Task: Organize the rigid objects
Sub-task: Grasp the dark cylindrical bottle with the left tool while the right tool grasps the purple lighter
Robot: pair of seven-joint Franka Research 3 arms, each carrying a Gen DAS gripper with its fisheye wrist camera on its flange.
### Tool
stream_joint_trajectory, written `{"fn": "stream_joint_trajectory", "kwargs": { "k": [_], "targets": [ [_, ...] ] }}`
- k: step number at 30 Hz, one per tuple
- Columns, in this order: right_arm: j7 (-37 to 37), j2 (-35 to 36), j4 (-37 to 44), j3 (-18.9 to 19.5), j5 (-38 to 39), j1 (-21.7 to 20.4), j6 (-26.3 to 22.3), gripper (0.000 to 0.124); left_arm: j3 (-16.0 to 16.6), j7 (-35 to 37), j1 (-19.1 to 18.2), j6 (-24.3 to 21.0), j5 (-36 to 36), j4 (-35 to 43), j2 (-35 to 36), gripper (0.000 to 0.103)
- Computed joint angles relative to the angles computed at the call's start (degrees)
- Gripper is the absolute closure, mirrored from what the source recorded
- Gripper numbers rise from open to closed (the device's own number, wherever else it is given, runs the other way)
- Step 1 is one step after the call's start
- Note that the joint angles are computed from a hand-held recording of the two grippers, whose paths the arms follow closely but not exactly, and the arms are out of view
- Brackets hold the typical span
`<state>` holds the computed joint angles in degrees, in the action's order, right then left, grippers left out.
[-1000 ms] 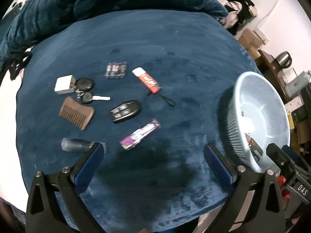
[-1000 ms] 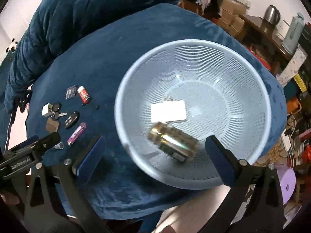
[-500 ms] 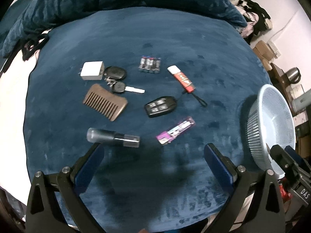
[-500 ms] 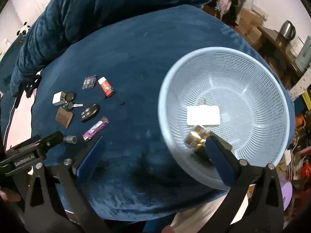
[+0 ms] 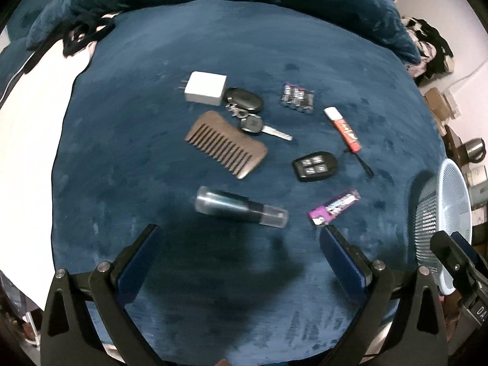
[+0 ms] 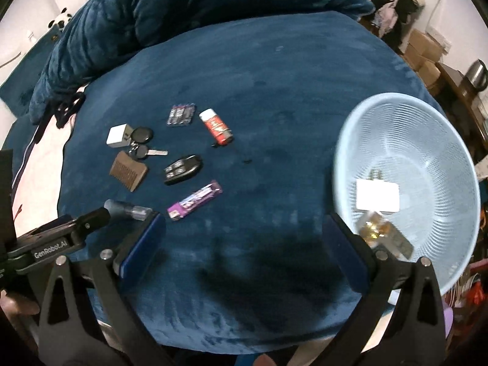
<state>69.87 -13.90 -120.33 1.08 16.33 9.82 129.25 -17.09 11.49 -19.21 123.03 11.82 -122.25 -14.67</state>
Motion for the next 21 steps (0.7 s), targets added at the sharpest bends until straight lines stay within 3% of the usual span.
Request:
{"fn": "stream_joint_trajectory", "kwargs": {
  "k": [9,14,21],
  "targets": [
    [1.3,5.1,3.3,1.3,2.0,2.2,-4.0,0.023,1.3,-2.6,1.1,1.6,-2.0,-6.0,-4.0,0.000],
    [8.6,11.5,8.0,2.2,-0.7,3.0,-8.6,0.043,1.9,-2.6,1.5,2.7,-3.4,-8.7,-5.5,0.000],
    [17.7,17.4,11.8,2.0,-3.2,4.1,-10.5,0.053,2.3,-3.1,2.2,3.7,-4.7,-10.9,-6.2,0.000]
  ]
}}
